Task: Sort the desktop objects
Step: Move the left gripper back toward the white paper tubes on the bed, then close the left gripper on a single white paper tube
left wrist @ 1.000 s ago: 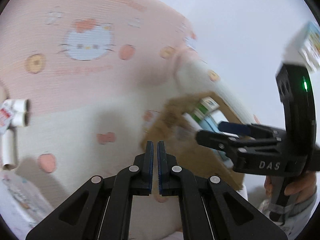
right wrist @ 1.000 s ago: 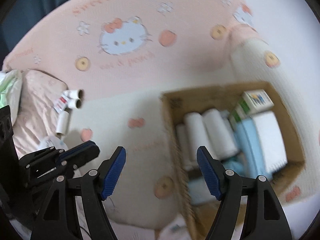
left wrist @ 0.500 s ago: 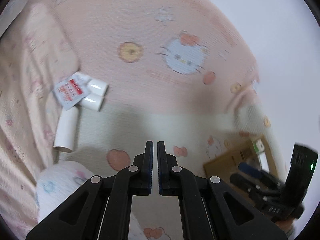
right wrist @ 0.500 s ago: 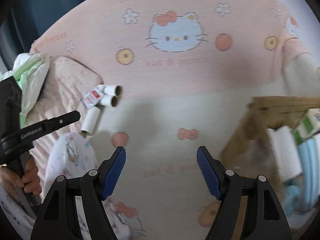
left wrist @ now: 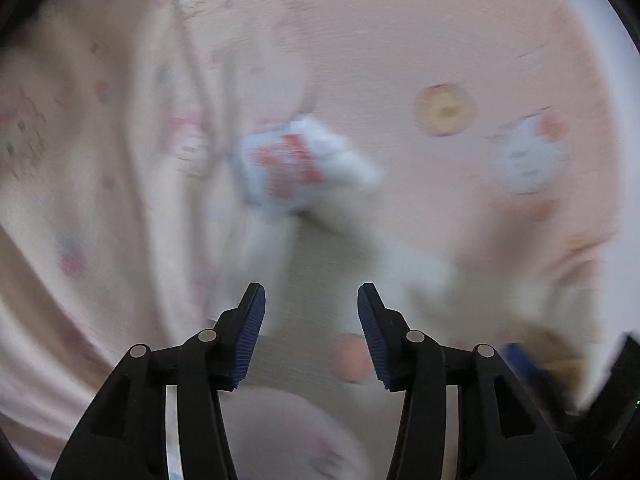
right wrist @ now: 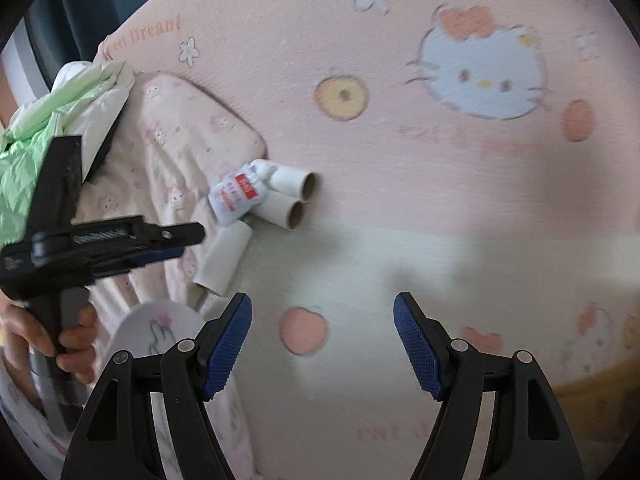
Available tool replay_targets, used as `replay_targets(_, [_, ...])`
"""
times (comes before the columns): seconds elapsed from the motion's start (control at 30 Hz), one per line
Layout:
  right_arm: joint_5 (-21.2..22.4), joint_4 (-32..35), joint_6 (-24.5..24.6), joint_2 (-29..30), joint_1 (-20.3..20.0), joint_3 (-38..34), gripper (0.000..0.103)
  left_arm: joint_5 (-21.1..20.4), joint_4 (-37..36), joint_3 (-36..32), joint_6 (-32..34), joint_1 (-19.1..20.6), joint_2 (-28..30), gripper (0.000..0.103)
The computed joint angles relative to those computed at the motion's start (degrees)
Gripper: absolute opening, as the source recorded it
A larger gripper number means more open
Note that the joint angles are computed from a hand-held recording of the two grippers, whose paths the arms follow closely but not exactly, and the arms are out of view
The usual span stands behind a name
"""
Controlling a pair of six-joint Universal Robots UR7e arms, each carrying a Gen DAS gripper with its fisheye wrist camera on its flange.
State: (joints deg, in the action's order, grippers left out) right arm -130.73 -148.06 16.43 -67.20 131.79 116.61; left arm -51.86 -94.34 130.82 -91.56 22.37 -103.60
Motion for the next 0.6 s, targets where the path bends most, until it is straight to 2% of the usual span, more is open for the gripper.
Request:
replay_targets(0.07, [2.8,-0.9,-1.0,2.06,-1.68,-1.17,0.072,-0.92,2.17,-2.06,2.08,1.82,3.14,0.052])
replay_targets(0.1, [2.91,-0.72,-1.08,2.98,-1.89,-1.71,0.072,-2.72,-0.35,-2.15,4.29,3.78,3.83,0.052])
replay_targets(0.17, [3.03,-0.1,-1.95,5.18,-2.62,-3.04,0.072,-3.77,-5.11,-0.74,6.57,6.24,3.75,0.052])
replay_targets(0.23, [3.67,0.2,-2.73,6.35,-3.3,-3.68,0.072,-3.59,-1.04,-2.09,3.42,7.11,5.29,0.052])
replay_targets(0.37, [6.32,0.84,-3.89,8.29,-5.11,-4.67,0.072,-3.83,2.6,-2.49,-1.81,7.81,4.91,0.052])
replay_targets(0.53, [8.6,0.82,-5.16,11.08,-6.7,-5.76,0.072,-7.96,-4.8,0.72,-0.61,11.46,1.56,0.048])
replay_targets(0.6, [9.5,0.49,-5.94,12.21,-7.04,-6.17,0.072,-8.29,-6.53,1.46,-0.01,11.71,0.88,0.048])
